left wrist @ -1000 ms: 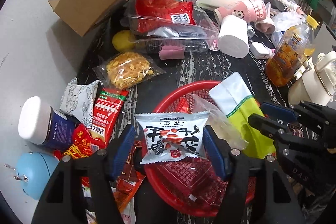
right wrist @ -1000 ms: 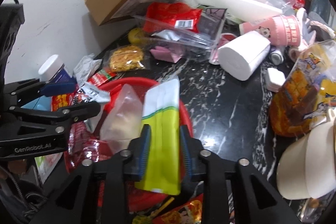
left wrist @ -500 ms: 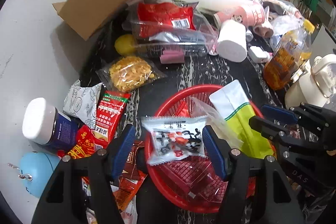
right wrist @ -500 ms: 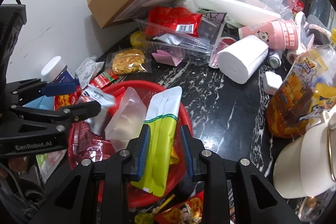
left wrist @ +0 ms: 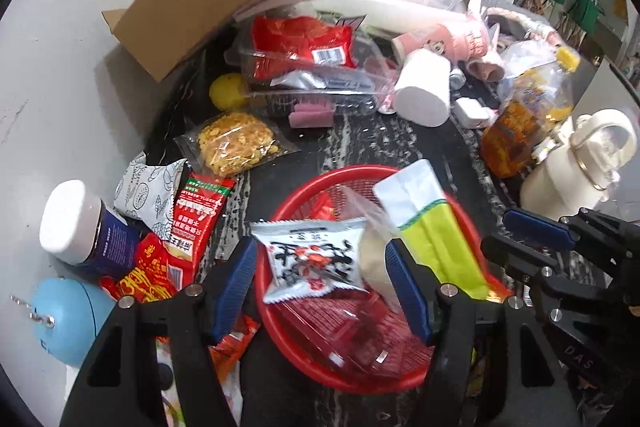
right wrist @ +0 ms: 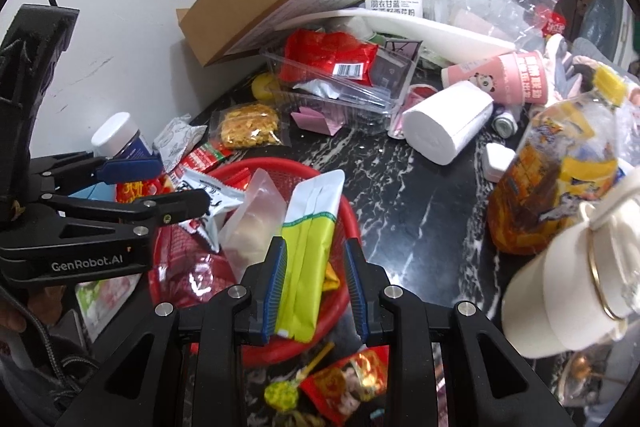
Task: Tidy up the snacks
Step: 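Move both grippers back from the basket toward the remaining snacks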
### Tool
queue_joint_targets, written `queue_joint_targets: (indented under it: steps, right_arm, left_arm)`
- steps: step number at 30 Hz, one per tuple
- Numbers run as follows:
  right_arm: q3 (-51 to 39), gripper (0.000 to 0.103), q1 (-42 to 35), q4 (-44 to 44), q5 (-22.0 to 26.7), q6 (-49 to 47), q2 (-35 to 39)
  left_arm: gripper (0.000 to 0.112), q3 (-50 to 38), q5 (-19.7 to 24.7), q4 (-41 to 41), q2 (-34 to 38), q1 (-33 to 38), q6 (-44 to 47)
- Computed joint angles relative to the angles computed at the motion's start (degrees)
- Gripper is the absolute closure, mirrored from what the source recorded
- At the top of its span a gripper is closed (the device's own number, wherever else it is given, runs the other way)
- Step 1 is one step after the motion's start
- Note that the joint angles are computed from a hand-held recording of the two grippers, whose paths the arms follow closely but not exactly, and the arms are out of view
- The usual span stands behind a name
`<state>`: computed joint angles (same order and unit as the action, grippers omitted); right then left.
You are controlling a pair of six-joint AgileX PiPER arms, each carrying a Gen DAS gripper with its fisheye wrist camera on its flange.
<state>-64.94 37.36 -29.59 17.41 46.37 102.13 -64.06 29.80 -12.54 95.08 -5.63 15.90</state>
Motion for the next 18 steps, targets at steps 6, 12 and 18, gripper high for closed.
queue_joint_targets:
  steps: [6, 12, 18]
  right_arm:
    - [5.67, 0.074, 3.41, -10.38, 2.79, 12.66, -7.62]
    - [11.12, 0.062, 9.9, -20.15, 9.02, 25.58, -16.2]
    - [15.17, 0.061, 17.47, -23.66, 17.42, 32.84, -23.72]
  left_arm:
    - [0.047, 6.76, -0.27, -5.28, -9.04, -0.79, 4.38]
    - [0.047, 12.57, 0.33, -5.89, -19.45, -2.66, 3.18]
    - [0.047, 16.76, 2.07, -5.74, -28.03, -4.54, 0.76]
